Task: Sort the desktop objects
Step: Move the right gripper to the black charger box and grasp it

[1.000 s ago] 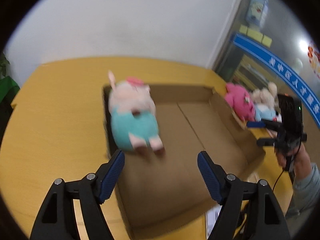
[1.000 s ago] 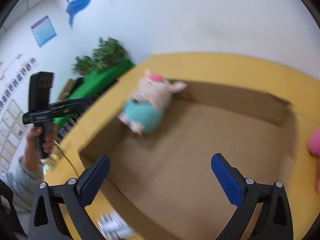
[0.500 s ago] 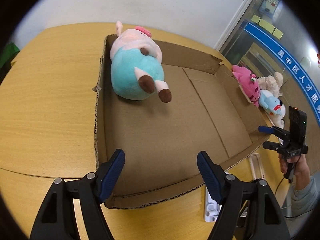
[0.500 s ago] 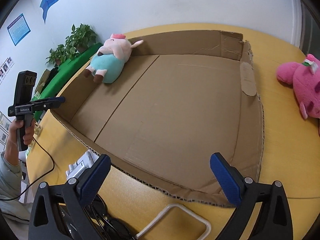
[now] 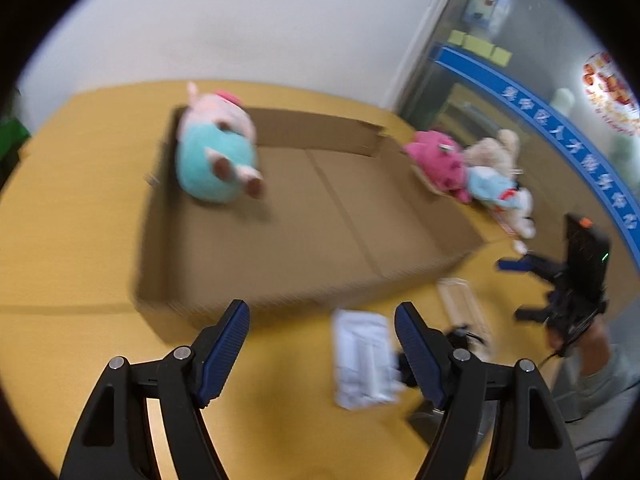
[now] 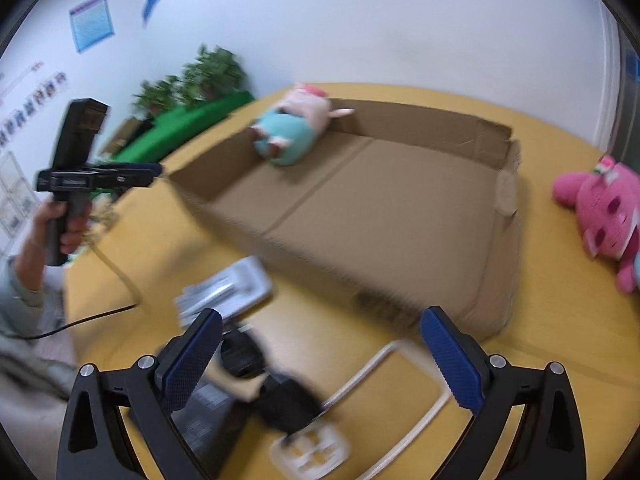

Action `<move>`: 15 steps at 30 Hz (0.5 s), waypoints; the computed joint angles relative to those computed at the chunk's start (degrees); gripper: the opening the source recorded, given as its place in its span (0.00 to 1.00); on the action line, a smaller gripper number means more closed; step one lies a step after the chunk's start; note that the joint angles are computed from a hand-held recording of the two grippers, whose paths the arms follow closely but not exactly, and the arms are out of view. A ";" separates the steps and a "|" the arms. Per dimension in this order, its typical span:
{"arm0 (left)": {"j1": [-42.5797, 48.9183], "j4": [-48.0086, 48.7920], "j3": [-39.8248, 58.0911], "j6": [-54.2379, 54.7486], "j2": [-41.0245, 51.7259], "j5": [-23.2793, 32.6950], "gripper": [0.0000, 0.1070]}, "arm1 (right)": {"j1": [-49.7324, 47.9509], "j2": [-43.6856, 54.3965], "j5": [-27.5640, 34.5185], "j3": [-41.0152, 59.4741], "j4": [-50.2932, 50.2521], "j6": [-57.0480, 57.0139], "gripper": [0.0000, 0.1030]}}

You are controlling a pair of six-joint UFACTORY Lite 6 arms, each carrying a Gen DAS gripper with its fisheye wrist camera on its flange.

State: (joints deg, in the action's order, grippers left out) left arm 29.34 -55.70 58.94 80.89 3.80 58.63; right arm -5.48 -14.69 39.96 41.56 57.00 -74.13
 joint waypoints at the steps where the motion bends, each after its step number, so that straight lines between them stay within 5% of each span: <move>1: -0.15 -0.57 -3.49 0.37 -2.18 0.46 0.70 | -1.17 -3.04 3.05 -3.52 0.76 -2.00 0.98; 8: -5.76 -0.79 -19.68 1.09 -8.82 -0.51 0.70 | 0.38 -11.99 7.73 -20.58 0.33 -6.55 0.98; 15: -11.42 -0.26 -26.45 -0.59 -9.74 -4.40 0.70 | 15.01 -11.13 -2.15 -26.69 9.71 -7.59 0.94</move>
